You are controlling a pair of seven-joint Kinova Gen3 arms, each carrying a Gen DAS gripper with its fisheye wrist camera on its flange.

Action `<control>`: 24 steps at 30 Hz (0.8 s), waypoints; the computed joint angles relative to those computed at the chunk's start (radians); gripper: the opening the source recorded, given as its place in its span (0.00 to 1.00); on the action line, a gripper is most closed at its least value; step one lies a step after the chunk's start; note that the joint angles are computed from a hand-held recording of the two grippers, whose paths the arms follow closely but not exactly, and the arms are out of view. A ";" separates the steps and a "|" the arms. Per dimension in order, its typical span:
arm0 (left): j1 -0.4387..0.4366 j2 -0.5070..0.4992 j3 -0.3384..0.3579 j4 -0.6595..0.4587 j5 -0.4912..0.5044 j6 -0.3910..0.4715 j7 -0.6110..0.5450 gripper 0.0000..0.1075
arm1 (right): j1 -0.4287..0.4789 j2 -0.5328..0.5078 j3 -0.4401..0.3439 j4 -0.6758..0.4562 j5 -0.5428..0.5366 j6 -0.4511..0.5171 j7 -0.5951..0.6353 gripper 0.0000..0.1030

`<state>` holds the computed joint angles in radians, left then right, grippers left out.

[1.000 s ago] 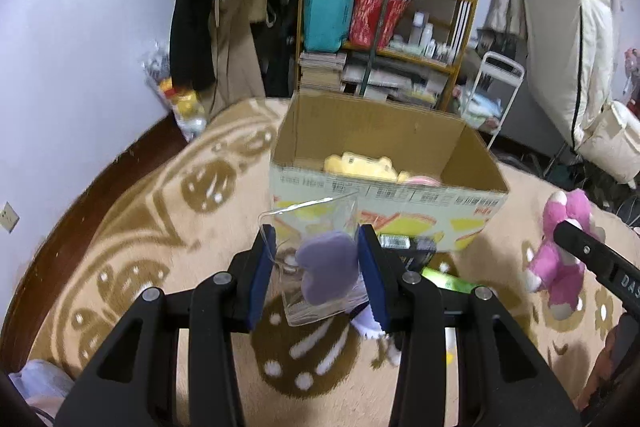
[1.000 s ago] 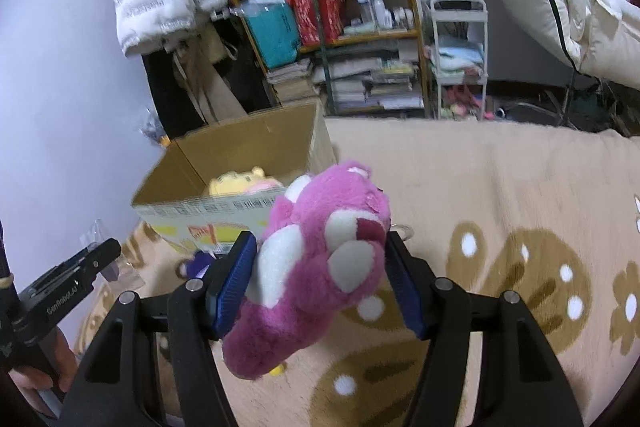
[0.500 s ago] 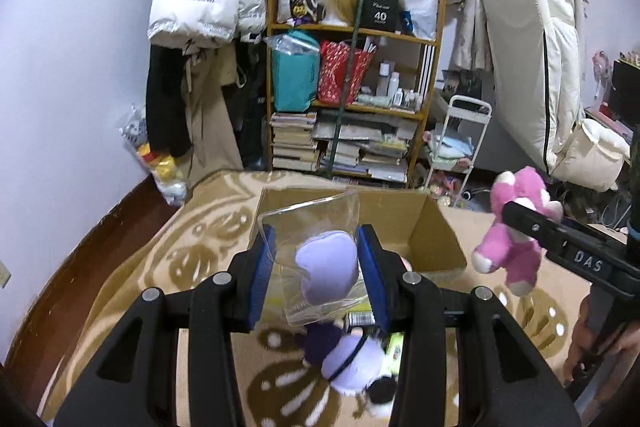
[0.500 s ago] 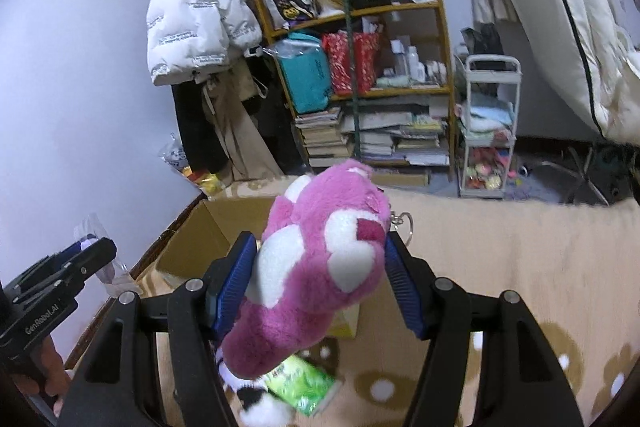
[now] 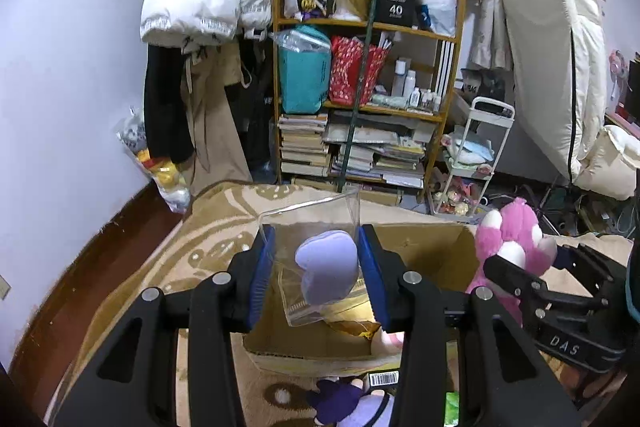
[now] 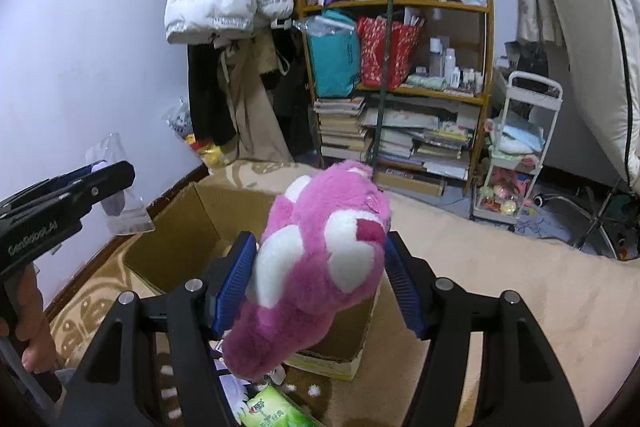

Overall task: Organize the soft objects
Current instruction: 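Carry the pink bear plush over the box with the right tool while the left tool carries the bagged toy, then open the right tool to drop the pink bear plush into the box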

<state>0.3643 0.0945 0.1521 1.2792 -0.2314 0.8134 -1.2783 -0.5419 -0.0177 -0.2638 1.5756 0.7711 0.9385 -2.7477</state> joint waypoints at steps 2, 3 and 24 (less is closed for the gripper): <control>-0.002 0.009 -0.001 0.010 0.000 -0.009 -0.005 0.38 | 0.011 0.007 0.013 0.015 -0.022 -0.031 0.002 0.67; 0.002 0.015 -0.004 0.021 -0.012 -0.019 0.002 0.38 | 0.017 0.006 0.019 0.026 -0.031 -0.047 -0.001 0.67; 0.060 0.116 -0.033 -0.011 -0.016 0.050 -0.040 0.50 | 0.030 0.025 0.042 0.063 -0.044 -0.133 0.044 0.71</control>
